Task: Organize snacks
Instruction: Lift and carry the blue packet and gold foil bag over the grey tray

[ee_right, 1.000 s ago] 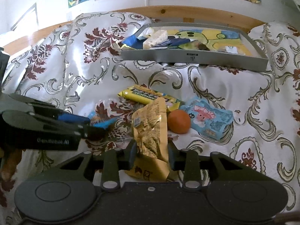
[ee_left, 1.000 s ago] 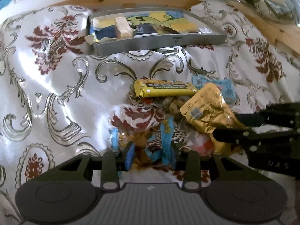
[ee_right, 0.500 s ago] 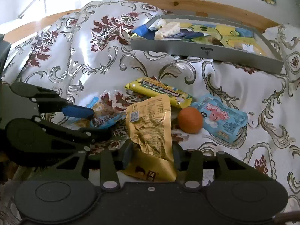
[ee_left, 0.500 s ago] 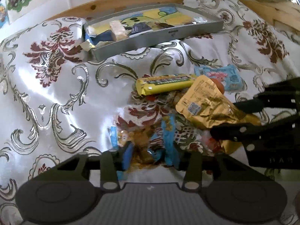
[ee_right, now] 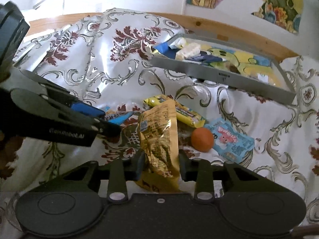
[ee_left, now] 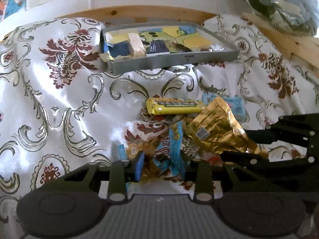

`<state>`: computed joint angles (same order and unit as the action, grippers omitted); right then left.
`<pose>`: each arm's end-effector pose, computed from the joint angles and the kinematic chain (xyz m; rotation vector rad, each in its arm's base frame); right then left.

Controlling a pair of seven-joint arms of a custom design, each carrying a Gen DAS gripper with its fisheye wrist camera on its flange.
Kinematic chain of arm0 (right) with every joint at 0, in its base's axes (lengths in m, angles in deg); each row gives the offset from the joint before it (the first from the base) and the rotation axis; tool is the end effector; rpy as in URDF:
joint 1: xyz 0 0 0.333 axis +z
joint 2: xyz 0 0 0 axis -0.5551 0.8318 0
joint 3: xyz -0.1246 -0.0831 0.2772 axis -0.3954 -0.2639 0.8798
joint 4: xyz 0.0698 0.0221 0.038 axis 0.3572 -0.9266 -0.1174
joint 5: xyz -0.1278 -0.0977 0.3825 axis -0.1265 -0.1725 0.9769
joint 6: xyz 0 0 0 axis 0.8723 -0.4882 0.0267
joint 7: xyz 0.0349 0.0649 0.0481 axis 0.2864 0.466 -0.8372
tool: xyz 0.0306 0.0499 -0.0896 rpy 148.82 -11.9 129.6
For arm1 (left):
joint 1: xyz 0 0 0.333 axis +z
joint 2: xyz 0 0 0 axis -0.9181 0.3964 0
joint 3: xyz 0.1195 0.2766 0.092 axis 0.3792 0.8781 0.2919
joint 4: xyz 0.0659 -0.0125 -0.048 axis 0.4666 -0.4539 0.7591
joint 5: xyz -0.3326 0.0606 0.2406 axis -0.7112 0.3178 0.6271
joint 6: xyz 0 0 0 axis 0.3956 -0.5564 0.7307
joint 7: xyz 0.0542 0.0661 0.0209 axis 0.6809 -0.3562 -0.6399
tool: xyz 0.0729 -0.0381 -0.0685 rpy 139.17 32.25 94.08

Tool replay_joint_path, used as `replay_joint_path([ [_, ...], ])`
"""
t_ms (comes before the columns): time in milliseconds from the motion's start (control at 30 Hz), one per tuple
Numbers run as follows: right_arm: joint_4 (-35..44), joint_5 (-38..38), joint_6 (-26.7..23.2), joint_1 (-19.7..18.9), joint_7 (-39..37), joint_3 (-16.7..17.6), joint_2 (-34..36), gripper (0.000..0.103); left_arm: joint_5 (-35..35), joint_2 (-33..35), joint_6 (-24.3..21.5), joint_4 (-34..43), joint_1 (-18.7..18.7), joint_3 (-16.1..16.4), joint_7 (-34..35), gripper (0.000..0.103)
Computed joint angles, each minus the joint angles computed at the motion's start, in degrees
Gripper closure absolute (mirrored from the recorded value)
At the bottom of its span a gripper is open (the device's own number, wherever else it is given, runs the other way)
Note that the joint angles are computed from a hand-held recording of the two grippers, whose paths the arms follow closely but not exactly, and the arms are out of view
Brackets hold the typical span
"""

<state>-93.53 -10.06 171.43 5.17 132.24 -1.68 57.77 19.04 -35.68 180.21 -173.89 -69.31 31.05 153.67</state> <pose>0.6389 0.2332 0.3207 -1.9036 1.3671 -0.8026 0.6990 -0.2727 0.3353 -1.3301 2.1942 -1.0150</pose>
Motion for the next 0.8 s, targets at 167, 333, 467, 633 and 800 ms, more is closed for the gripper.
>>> replay_joint_path([
  [167, -1.53, 1.85, 1.64, 3.13, -1.89, -2.69, -0.68, 0.067, -0.67, -0.91, 1.46, -1.81, 1.53, -1.72, -0.43, 0.067],
  [333, -2.48, 4.9, 4.33, 3.14, -5.51, -1.95, -1.42, 0.068, -0.27, -1.12, 3.97, -3.26, 3.23, -3.77, -1.01, 0.067],
  [467, -2.74, 6.53, 6.45, 1.1, -8.01, 0.45, -2.16, 0.068, 0.74, -0.88, 6.04, -3.7, 4.89, -5.75, -2.05, 0.067],
  [633, -1.69, 7.32, 8.68, -3.13, -10.48, 4.38, -2.82, 0.068, 1.45, 0.72, 5.69, -0.65, 6.5, -8.34, -4.34, 0.067],
  [800, 2.68, 7.09, 8.28, -8.21, -13.07, 7.86, -1.89, 0.068, 1.52, 3.64, 3.8, 7.65, 3.67, -6.11, -5.14, 0.067],
])
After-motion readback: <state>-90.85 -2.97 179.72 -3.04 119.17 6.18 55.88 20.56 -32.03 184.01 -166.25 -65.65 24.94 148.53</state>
